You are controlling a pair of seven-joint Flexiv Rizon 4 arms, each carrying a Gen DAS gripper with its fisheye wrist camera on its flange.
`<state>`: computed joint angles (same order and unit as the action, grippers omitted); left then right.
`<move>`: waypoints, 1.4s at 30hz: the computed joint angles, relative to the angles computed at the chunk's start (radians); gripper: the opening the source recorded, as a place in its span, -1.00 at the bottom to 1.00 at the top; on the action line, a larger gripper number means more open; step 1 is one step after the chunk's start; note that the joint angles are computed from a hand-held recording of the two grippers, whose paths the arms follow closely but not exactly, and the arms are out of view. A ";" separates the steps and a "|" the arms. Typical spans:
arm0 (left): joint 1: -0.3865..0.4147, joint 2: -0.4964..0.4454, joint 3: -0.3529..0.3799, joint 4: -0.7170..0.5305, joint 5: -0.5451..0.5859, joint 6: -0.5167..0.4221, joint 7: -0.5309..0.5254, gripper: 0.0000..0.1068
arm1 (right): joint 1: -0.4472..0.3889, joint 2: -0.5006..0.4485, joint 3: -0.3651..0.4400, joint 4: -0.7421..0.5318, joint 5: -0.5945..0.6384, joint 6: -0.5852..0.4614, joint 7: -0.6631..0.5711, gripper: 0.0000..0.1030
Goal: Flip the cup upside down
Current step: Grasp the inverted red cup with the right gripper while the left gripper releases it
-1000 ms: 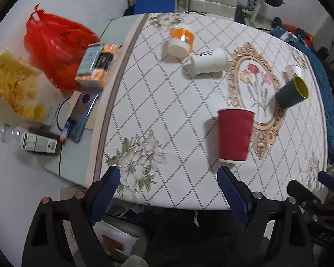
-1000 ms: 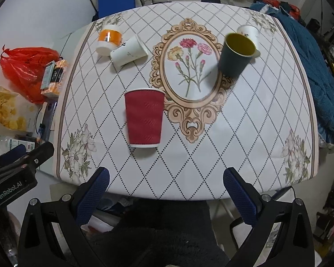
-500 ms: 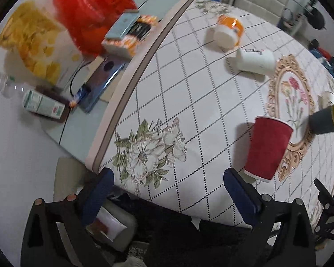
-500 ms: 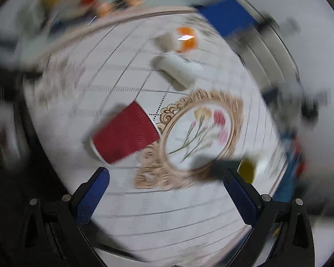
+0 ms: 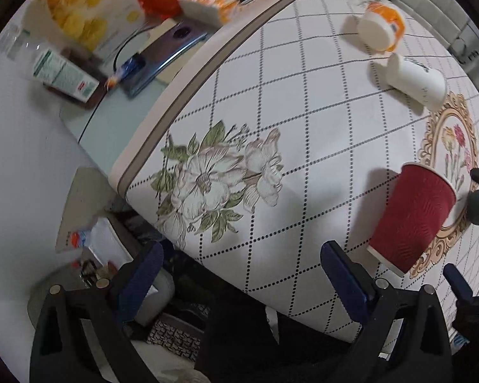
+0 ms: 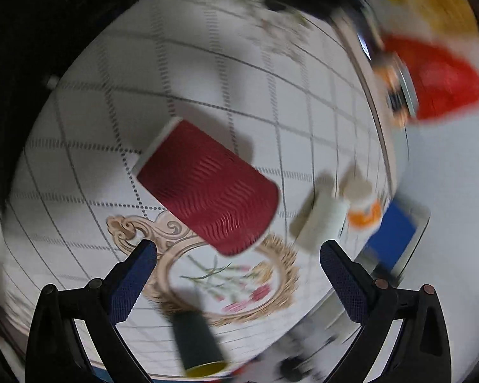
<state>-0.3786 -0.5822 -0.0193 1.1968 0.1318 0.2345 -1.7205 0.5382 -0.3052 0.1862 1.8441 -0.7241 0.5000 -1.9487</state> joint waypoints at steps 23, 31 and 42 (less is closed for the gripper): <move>0.038 -0.045 0.009 0.014 -0.031 -0.013 -0.049 0.89 | -0.101 -0.025 -0.059 0.233 -0.351 0.537 -0.707 1.00; 0.041 -0.064 0.011 -0.001 -0.034 -0.022 -0.043 0.89 | -0.087 -0.061 -0.070 0.211 -0.319 0.542 -0.758 1.00; 0.036 -0.079 0.012 -0.023 -0.033 -0.039 -0.040 0.89 | -0.063 -0.094 -0.080 0.205 -0.305 0.524 -0.724 0.54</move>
